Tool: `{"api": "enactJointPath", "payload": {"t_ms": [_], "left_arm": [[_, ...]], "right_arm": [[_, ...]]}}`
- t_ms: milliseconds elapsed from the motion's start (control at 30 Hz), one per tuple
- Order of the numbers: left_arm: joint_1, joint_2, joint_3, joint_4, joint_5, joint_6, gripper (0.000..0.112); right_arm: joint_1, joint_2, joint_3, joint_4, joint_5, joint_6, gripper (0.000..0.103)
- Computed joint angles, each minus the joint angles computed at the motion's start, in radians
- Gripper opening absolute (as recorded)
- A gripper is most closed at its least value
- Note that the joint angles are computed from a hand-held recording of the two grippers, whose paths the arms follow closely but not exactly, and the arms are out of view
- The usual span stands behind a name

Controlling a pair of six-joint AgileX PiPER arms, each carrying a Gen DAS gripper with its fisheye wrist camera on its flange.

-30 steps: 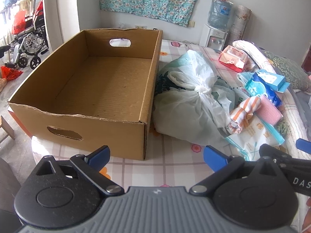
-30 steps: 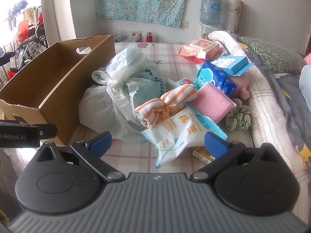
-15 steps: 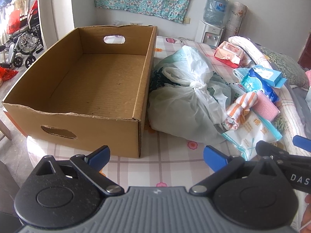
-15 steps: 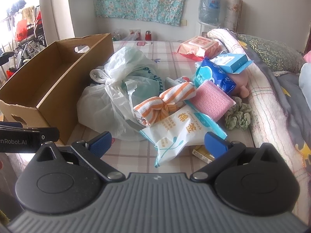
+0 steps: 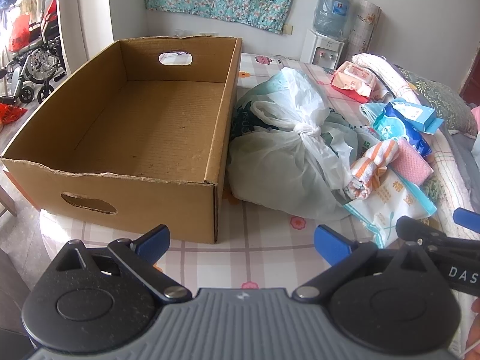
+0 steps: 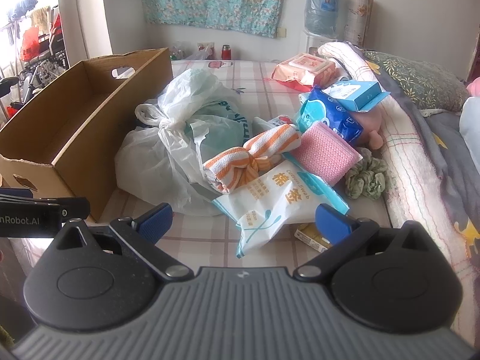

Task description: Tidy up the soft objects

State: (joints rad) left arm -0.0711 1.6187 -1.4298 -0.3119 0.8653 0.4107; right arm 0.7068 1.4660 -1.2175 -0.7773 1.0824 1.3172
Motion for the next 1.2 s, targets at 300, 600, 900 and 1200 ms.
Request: {"api": "enactJointPath", "payload": {"t_ms": [300, 600, 900, 1200], "left_arm": [[0.004, 0.005, -0.006, 0.0, 0.003, 0.0, 0.103], [0.005, 0.006, -0.007, -0.001, 0.003, 0.002, 0.103], [0.006, 0.01, -0.013, 0.002, 0.003, 0.0, 0.103], [0.002, 0.011, -0.015, 0.018, -0.006, -0.007, 0.103]], "right_arm": [[-0.003, 0.005, -0.003, 0.002, -0.004, -0.003, 0.102], [-0.008, 0.005, 0.003, 0.004, -0.011, 0.0, 0.102], [-0.012, 0.003, 0.007, 0.005, -0.018, -0.001, 0.102], [-0.013, 0.004, 0.006, 0.005, -0.019, -0.001, 0.102]]}}
